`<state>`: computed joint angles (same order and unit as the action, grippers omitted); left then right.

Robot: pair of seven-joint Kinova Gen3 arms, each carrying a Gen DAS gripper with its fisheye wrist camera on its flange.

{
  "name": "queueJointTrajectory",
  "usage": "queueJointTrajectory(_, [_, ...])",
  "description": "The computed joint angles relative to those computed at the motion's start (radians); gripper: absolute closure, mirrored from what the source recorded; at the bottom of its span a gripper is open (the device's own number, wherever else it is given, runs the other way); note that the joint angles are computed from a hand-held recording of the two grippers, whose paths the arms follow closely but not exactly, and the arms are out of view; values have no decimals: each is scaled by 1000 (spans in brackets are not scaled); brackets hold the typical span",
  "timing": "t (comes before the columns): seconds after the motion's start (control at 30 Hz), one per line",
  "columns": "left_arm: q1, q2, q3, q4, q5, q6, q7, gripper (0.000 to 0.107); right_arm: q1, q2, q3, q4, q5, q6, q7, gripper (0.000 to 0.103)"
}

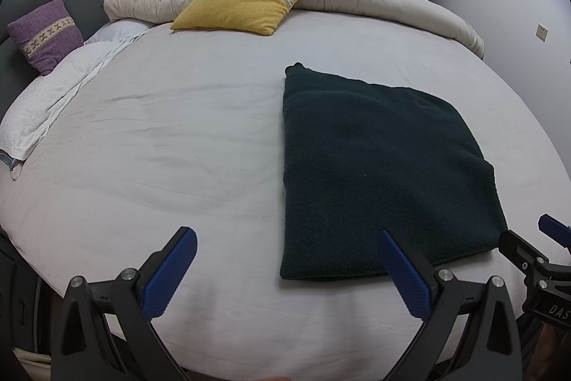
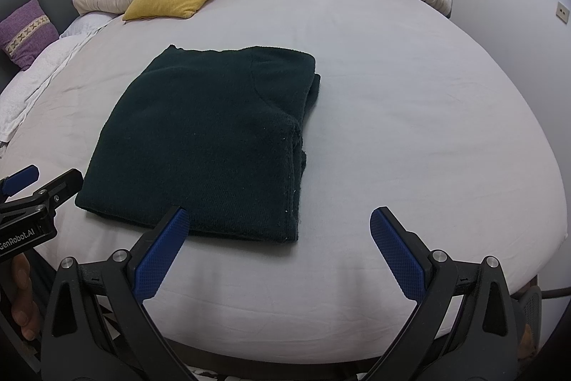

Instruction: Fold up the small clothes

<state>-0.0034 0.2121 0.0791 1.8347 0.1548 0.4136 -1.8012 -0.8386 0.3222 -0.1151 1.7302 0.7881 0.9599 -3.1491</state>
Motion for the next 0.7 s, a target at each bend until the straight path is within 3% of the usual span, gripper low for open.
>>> queueJointTrajectory(0.7, [-1, -4, -1, 9, 3, -1, -3, 5, 4, -4, -2, 9, -1, -9, 0, 0])
